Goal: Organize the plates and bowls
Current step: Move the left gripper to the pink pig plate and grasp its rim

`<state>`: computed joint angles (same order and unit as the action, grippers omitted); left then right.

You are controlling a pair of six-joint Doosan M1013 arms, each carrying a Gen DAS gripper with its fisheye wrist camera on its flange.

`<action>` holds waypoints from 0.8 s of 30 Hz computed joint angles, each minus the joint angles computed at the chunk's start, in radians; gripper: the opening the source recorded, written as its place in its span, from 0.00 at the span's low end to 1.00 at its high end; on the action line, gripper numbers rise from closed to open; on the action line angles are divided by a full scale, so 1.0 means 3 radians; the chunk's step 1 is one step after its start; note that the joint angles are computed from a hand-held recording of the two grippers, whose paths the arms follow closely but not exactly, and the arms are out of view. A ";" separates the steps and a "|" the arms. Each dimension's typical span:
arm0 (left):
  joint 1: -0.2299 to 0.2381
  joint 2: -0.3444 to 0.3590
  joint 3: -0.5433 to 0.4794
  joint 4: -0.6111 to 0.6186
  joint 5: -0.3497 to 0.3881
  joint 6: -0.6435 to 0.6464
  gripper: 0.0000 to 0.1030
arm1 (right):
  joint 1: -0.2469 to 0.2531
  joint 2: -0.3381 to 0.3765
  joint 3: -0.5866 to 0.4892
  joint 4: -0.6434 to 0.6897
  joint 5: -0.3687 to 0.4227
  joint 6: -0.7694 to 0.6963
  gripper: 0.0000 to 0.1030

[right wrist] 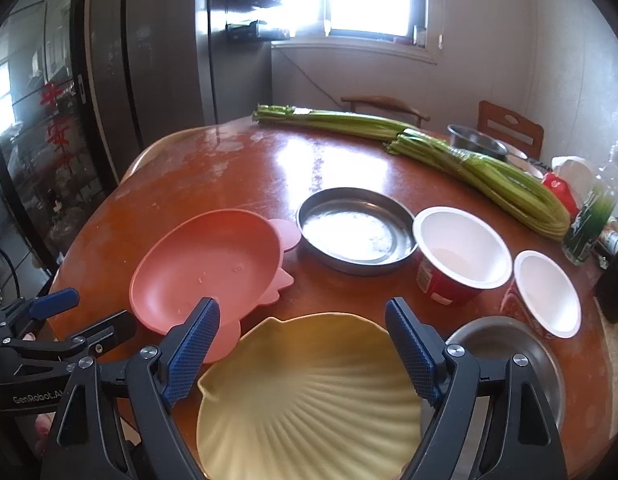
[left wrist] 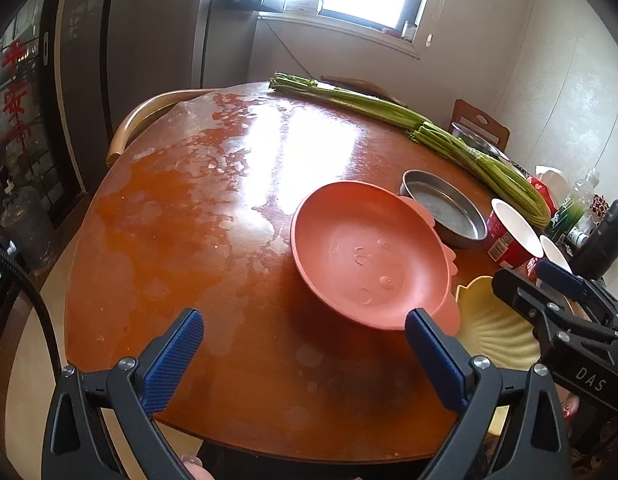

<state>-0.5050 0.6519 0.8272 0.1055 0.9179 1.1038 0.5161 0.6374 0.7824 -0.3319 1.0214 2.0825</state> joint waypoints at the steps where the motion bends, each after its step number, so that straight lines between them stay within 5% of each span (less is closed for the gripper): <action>1: 0.0015 0.0030 -0.0047 -0.0039 0.0055 0.0017 0.98 | 0.0000 0.0057 -0.0088 0.0000 0.0085 -0.0022 0.83; 12: 0.0120 0.0345 -0.0577 -0.0517 0.0480 0.0285 0.97 | -0.0060 0.0449 -0.0685 0.0193 0.0554 -0.0305 0.82; 24: 0.0121 0.0637 -0.1112 -0.0541 0.0888 0.0353 0.79 | -0.0099 0.0598 -0.0913 0.0444 0.0649 -0.0623 0.50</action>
<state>-0.4687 0.8430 0.4934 -0.0570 1.1843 1.2097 0.4864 0.8168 0.5085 -0.1987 1.2161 1.8957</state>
